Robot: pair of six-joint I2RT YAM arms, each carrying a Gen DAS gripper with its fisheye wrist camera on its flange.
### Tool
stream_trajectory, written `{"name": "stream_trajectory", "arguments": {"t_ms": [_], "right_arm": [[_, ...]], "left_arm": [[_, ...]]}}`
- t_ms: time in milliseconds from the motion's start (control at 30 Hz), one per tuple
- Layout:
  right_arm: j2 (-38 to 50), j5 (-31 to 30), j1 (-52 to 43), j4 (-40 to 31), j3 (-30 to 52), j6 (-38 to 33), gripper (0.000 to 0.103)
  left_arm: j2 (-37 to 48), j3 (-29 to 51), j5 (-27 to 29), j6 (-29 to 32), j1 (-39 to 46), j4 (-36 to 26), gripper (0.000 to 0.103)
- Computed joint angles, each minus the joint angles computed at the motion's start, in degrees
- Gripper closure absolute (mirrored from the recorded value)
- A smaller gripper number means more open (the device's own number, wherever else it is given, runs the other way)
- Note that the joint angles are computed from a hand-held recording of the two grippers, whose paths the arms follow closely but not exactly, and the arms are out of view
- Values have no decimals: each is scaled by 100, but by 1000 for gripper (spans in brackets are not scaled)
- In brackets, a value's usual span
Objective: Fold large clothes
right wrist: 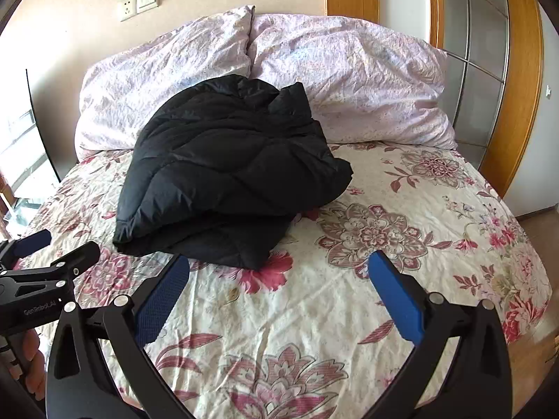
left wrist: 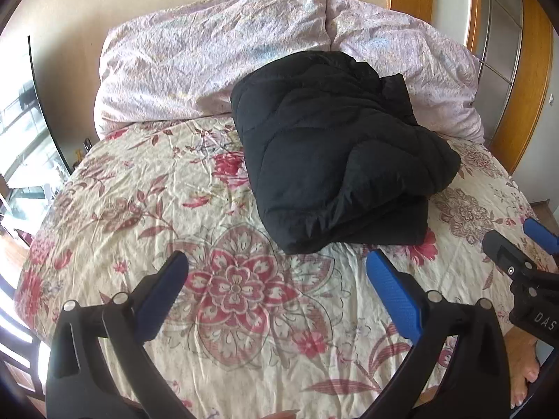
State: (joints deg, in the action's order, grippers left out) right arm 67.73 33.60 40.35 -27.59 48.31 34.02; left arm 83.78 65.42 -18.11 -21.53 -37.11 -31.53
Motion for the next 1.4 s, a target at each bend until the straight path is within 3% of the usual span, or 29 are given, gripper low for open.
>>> {"name": "stream_trajectory", "arguments": {"t_ms": [167,300,967,1400], "right_arm": [[-245,-456,-54,-61,-97,97,1],[-362,-581,-93,-134,-119,157,1],[-773,-1528,-464,-123,-321,241,1],[-675,-1465,-395,-30,-231,181,1]], "left_arm": [[-192,-50,298,-25,54,-147,2],[-262,-19,179,-15,-52,-246,2],[-369,67,605,-25,-82,-338,2],[-417,79,523,-84,-40,-357,2]]}}
